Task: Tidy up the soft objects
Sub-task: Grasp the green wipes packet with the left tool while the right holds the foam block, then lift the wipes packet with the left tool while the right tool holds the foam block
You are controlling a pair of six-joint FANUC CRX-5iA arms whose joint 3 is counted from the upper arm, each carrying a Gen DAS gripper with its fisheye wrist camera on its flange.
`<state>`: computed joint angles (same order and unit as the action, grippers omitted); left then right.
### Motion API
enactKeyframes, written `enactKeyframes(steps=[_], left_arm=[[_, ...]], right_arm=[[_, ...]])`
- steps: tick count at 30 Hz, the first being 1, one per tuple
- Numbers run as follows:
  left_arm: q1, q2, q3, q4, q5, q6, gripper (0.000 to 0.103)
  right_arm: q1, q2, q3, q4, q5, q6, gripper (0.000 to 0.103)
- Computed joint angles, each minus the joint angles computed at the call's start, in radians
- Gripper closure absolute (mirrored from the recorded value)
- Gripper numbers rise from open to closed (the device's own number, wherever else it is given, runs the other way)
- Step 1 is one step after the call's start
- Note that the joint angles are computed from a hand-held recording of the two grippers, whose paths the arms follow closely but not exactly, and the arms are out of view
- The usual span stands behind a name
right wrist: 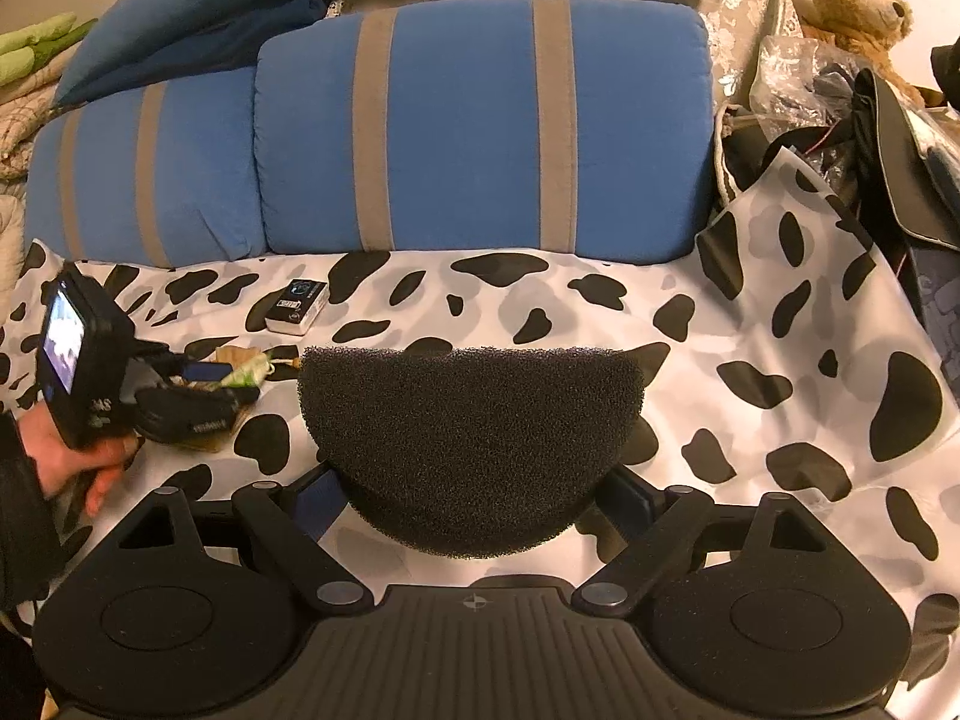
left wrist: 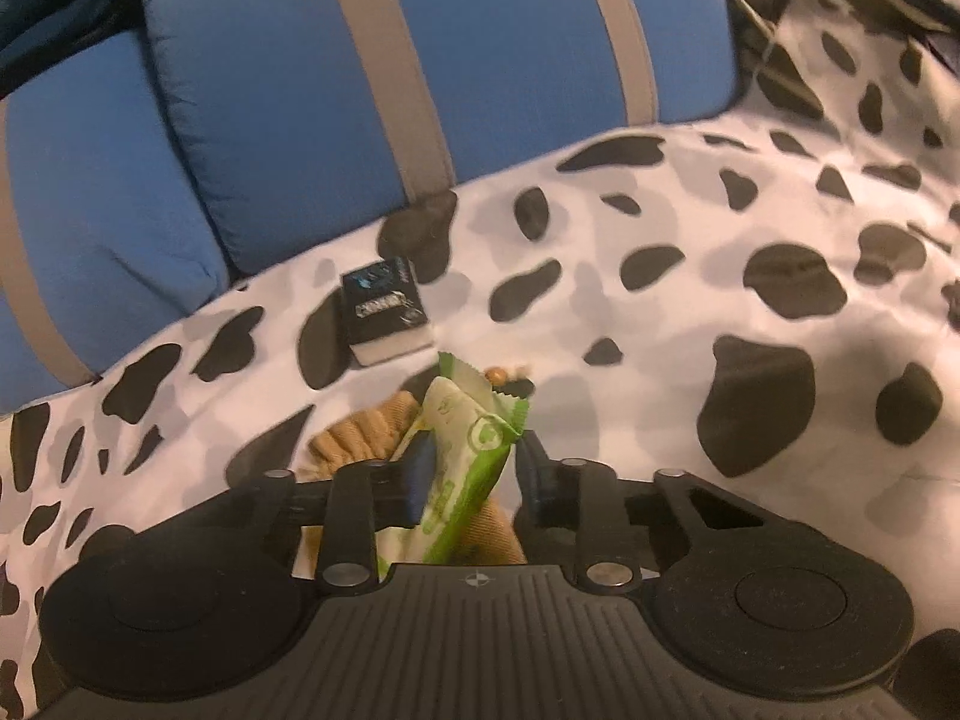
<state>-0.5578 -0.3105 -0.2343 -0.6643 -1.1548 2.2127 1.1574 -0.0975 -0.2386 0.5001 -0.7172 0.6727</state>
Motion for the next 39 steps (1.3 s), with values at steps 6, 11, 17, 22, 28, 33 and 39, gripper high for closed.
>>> enactKeyframes(steps=[6, 11, 17, 22, 28, 33, 39], left_arm=[[-0.005, -0.070, -0.004, -0.020, -0.015, 0.025, 0.086], [0.026, -0.150, -0.009, 0.051, -0.017, 0.030, 0.088], [0.254, -0.294, -0.082, 0.407, 0.004, -0.090, 0.088], [0.509, -0.351, -0.199, 0.715, -0.029, -0.283, 0.088], [0.474, -0.299, -0.220, 0.643, 0.001, -0.215, 0.085], [0.410, -0.244, -0.223, 0.605, 0.002, -0.215, 0.078], [0.362, -0.233, -0.233, 0.569, 0.033, -0.190, 0.067]], right_arm=[[0.007, 0.004, -0.001, 0.014, 0.004, -0.003, 0.014], [0.015, 0.013, 0.011, 0.009, 0.001, 0.014, 0.014], [0.024, 0.018, 0.017, 0.001, 0.003, 0.046, 0.014], [0.031, 0.023, 0.022, -0.001, 0.000, 0.058, 0.014], [0.035, 0.032, 0.033, -0.009, 0.003, 0.076, 0.014], [0.039, 0.033, 0.035, -0.017, 0.009, 0.101, 0.014], [0.041, 0.035, 0.037, -0.020, 0.011, 0.098, 0.014]])
